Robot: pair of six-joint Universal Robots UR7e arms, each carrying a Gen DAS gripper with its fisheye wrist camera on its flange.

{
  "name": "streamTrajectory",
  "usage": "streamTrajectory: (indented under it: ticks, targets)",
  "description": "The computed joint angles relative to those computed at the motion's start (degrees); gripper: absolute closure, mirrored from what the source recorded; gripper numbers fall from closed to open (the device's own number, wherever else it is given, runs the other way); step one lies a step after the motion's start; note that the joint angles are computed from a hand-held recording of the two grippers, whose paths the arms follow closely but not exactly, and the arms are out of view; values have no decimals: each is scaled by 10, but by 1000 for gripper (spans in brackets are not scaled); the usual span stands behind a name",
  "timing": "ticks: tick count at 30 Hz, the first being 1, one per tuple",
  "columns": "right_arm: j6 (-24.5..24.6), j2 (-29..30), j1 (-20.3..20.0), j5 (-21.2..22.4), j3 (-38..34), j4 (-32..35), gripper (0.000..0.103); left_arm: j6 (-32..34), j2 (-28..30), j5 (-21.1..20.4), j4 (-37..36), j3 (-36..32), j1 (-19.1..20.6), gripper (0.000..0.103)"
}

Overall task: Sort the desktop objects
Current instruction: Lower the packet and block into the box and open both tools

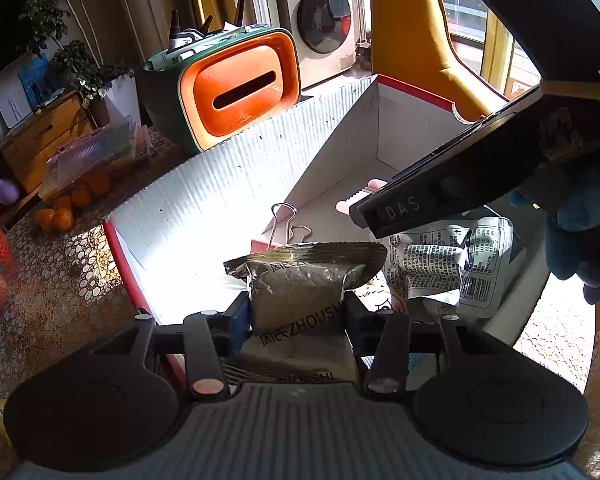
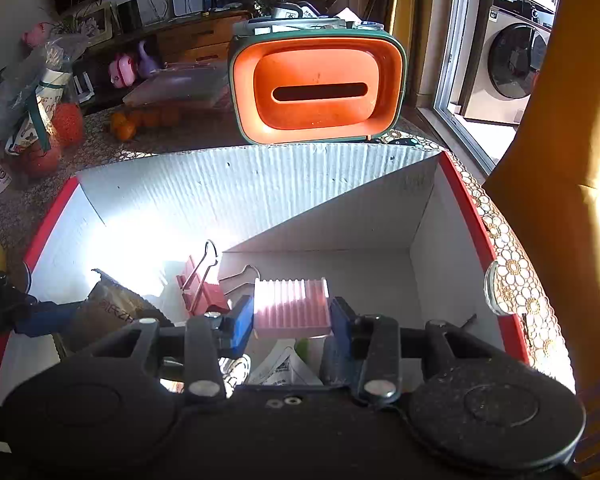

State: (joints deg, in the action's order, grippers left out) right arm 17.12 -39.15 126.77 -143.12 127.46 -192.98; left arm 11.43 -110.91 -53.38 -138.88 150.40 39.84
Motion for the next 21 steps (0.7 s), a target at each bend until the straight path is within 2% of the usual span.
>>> streamTrajectory:
  ticks: [6, 10, 12, 15, 21]
  targets:
    - [14, -9, -2, 8, 1, 26, 60, 9, 6, 6, 11, 0, -5, 52]
    - [18, -11, -1, 7, 3, 27, 49, -1, 7, 6, 22, -4, -4, 50]
    - [20, -12, 1, 6, 4, 25, 47, -12, 3, 0, 26, -8, 0, 44]
    - [23, -12, 5, 6, 6, 15, 39, -23, -16, -1, 23, -5, -6, 31]
    - [32, -11, 23, -3, 6, 13, 36, -37, -74, -14, 61, -1, -28, 30]
